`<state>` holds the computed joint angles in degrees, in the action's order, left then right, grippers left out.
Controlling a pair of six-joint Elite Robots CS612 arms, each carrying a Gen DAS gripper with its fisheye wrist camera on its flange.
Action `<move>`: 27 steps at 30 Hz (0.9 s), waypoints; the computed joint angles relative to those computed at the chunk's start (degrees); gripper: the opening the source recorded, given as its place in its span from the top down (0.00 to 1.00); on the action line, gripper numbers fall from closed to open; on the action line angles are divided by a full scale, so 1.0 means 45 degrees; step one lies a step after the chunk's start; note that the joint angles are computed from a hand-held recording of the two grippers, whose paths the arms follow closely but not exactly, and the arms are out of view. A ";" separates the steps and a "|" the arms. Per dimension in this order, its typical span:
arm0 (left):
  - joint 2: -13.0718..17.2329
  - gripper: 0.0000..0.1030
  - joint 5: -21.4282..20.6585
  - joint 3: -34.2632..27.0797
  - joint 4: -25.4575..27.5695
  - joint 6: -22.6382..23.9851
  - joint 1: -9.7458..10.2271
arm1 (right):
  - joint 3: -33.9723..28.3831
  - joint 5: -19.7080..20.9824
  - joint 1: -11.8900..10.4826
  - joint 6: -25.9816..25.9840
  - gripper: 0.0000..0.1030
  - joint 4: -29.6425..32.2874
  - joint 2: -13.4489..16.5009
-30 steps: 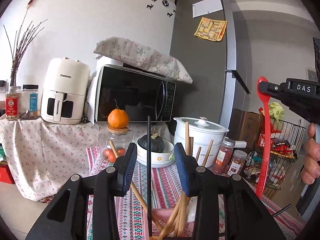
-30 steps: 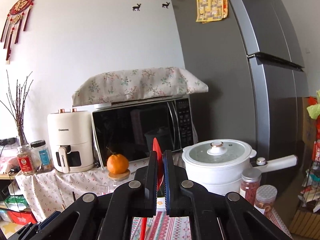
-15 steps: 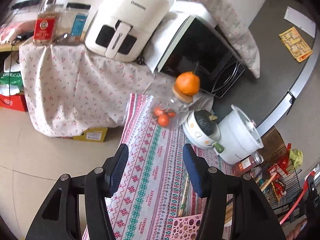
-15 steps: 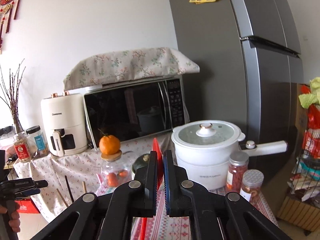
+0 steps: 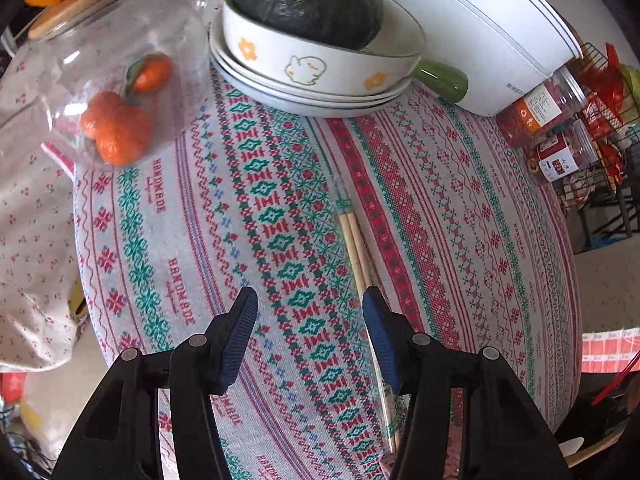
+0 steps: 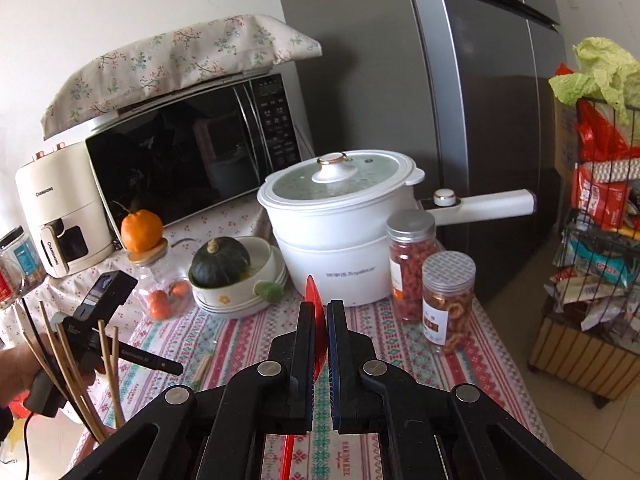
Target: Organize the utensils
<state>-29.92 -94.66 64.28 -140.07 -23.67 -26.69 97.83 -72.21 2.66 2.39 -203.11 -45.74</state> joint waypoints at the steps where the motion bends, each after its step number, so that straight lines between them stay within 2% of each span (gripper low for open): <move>1: 0.0169 0.46 -0.0048 -0.0347 0.0326 0.0271 -0.0010 | -0.0035 -0.0023 -0.0009 -0.0028 0.96 0.0081 0.0027; 6: 0.0782 0.46 0.0031 -0.1337 0.0987 0.1277 -0.0158 | -0.0112 -0.0110 -0.0025 -0.0131 0.96 0.0298 0.0099; 10: 0.0842 0.46 0.1249 -0.1405 0.1169 0.1864 -0.0508 | -0.0124 -0.0108 0.0003 -0.0196 0.96 0.0400 0.0121; 12: 0.0904 0.55 0.2083 -0.1586 0.1503 0.2229 -0.0652 | -0.0121 -0.0072 0.0013 -0.0226 0.96 0.0455 0.0124; 13: 0.0896 0.61 0.2167 -0.1529 0.1406 0.2325 -0.0698 | -0.0119 -0.0064 0.0023 -0.0227 0.96 0.0465 0.0124; 16: 0.0823 0.79 0.2341 -0.1411 0.1508 0.1855 -0.0708 | -0.0105 -0.0030 0.0057 -0.0269 0.96 0.0468 0.0115; 20: 0.0758 0.90 0.2772 -0.1295 0.1616 0.1581 -0.0788 | -0.0050 0.0047 0.0056 -0.0335 0.96 0.0417 0.0089; 27: 0.0223 0.91 0.3915 -0.0006 0.0136 0.1098 -0.0955 | 0.0064 -0.0001 0.0040 -0.0342 0.96 0.0300 0.0041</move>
<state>-28.92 -77.04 64.25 -139.46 -18.73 -30.98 98.11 -72.21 2.84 0.85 -201.76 -45.56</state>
